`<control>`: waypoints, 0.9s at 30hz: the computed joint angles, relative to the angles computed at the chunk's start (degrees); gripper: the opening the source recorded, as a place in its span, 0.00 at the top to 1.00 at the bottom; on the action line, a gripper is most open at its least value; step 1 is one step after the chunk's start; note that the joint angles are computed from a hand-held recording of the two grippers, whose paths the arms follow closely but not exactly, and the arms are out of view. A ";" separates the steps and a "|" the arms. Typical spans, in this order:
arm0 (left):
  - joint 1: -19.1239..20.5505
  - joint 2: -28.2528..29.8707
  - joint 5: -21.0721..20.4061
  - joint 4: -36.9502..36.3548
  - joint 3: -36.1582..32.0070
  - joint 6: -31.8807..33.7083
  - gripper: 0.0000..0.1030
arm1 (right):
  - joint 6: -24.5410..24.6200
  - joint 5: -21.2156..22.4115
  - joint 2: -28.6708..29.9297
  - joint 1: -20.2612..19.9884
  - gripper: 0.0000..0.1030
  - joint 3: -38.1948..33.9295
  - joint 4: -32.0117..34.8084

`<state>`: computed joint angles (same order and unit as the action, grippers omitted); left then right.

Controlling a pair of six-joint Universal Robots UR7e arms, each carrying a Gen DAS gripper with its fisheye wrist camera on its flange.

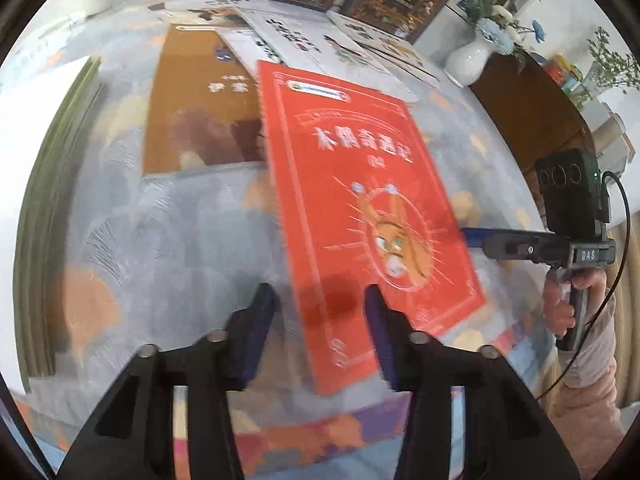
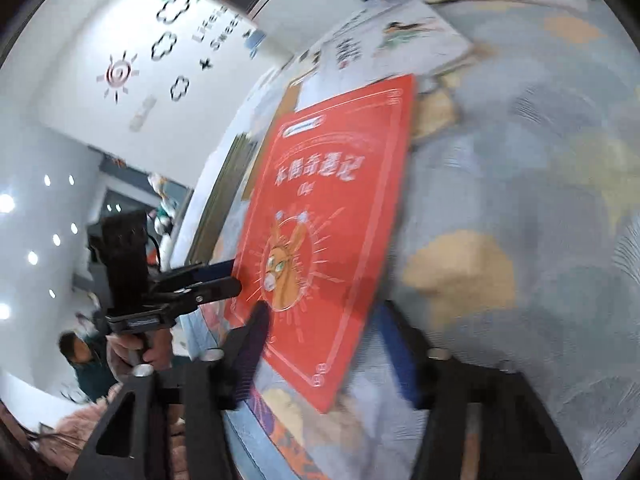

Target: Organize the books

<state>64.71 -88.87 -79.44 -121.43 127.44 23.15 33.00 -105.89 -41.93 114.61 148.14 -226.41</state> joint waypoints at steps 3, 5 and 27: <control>0.92 2.24 -1.88 -0.08 -1.64 -1.45 0.63 | -2.44 3.34 2.78 -3.00 0.58 1.20 -7.62; 1.44 3.35 -3.03 -0.32 -2.31 -1.50 0.63 | -4.69 2.30 1.90 -2.70 0.57 -0.27 -4.53; -1.49 1.96 2.39 -3.57 -1.49 -0.76 0.69 | -8.87 -4.54 0.36 1.72 0.79 -3.47 -1.14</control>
